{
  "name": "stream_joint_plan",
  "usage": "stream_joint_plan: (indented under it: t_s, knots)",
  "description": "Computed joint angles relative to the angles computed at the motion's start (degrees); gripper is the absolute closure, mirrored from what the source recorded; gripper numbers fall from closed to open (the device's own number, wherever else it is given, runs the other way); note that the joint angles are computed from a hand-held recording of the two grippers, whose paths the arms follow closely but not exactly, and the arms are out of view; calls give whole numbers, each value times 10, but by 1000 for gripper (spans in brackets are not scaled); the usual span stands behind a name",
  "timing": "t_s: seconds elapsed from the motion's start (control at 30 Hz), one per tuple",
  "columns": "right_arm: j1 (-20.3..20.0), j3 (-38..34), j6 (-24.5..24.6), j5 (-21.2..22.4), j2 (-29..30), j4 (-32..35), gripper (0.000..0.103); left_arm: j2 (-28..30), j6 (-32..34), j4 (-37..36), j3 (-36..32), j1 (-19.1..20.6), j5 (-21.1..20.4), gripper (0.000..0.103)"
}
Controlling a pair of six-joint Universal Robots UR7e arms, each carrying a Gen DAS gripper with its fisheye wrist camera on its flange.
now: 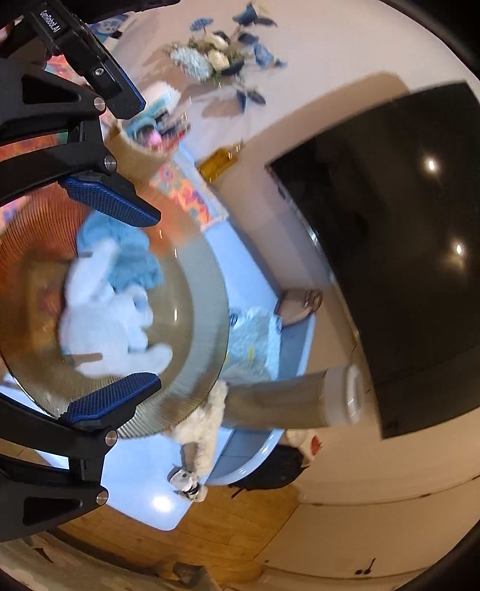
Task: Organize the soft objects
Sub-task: 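Carry both items to the amber glass tray and open both tools over it, then move both open tools back over the floral table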
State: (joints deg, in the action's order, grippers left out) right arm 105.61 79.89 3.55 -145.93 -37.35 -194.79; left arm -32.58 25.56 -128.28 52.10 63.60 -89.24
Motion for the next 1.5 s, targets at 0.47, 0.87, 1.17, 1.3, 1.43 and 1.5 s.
stream_joint_plan:
  t_s: [0.47, 0.87, 1.17, 1.3, 1.43, 1.5]
  knots:
    - [69, -150, -104, 117, 141, 79, 15, -240, 23, -251, 198, 80, 128, 28]
    - [44, -329, -148, 187, 301, 224, 14, -149, -68, -201, 106, 191, 223, 28]
    - [33, -387, -135, 179, 337, 292, 14, -130, -92, -188, 87, 215, 184, 28]
    - [36, -397, -143, 173, 340, 313, 14, -134, -77, -211, 101, 211, 194, 28]
    - [42, -434, -162, 200, 342, 402, 14, -151, -61, -210, 122, 193, 204, 28]
    - [50, -506, -206, 191, 371, 462, 9, -156, -45, -209, 129, 179, 205, 28]
